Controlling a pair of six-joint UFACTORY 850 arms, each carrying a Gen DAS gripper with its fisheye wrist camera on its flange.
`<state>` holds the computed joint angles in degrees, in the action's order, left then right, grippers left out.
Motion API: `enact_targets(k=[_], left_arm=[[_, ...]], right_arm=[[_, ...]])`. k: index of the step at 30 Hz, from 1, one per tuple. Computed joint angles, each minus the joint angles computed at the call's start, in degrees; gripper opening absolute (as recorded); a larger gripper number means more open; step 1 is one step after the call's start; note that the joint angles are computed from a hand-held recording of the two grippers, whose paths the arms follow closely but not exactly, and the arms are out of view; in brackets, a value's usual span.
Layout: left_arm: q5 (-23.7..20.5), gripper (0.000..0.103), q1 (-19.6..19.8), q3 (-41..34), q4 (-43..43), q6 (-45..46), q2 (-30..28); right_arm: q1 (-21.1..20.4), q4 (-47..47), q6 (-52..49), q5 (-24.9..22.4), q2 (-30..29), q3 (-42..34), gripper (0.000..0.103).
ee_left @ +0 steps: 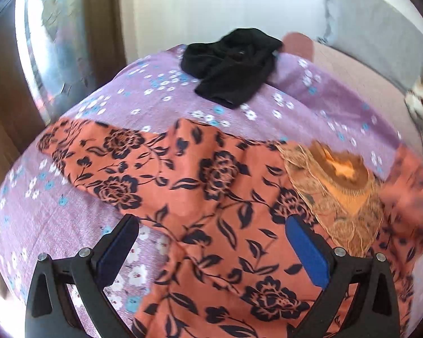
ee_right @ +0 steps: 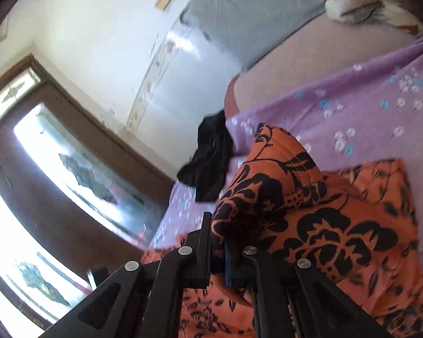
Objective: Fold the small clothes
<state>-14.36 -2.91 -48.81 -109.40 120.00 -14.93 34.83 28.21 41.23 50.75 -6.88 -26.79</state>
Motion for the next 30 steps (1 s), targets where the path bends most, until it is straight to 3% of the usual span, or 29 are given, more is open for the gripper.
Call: enact_targets(k=[2, 4, 5, 9, 10, 12, 15, 18, 20, 21, 24, 27, 30], left_arm=[[-1.16, 0.103, 1.53, -1.26, 8.83, -10.49, -0.95], [-3.63, 0.103, 2.87, -2.25, 16.22, -18.45, -2.03], [-5.02, 0.103, 3.34, -2.84, 19.88, -22.27, -2.55], [-11.74, 0.103, 4.17, -3.87, 26.76, -27.34, -3.65], [-14.03, 0.103, 4.17, -3.99, 27.96, -27.84, -3.82], [-18.59, 0.103, 4.04, -3.69, 29.06, -26.92, -3.6], [-20.9, 0.103, 3.12, -0.69, 25.1, -18.15, -0.96], [-20.41, 0.103, 1.9, 2.23, 22.75, -11.43, 1.31], [-17.05, 0.103, 0.1, 2.59, 24.64, -12.42, 1.35], [-15.43, 0.103, -0.74, 2.1, 27.43, -15.14, 0.67], [-11.69, 0.103, -1.74, -0.02, 35.91, -24.64, -1.33], [-14.79, 0.103, 1.42, -2.62, 38.61, -31.45, -3.03], [-15.32, 0.103, 4.29, -3.39, 41.56, -37.66, -3.71]], right_arm=[[0.2, -5.26, 1.67, -7.03, -5.97, -5.32, 0.013], [0.07, -11.18, 2.99, -17.64, -10.85, -11.11, 0.033], [0.2, -13.95, 4.49, -21.19, -12.63, -13.03, 0.038], [3.1, -12.38, 2.82, -21.88, -12.49, -11.95, 0.043], [4.22, -9.48, 1.14, -21.28, -11.18, -10.76, 0.06], [7.54, -0.06, -5.34, -18.72, -7.5, -7.67, 0.07], [10.69, 13.53, -15.47, -18.51, -2.57, -4.33, 0.07], [12.75, 28.01, -22.71, -14.23, 0.71, -1.25, 0.069], [12.8, 30.85, -19.97, -9.36, 2.09, 1.35, 0.055], [12.15, 29.84, -16.57, -7.89, 2.93, 2.96, 0.038], [9.6, 29.56, -13.83, -5.78, 3.6, 4.93, 0.036], [4.97, 26.24, -13.77, -9.81, 2.29, 3.84, 0.036], [-0.07, 19.5, -8.24, -21.82, 0.66, 2.96, 0.036]])
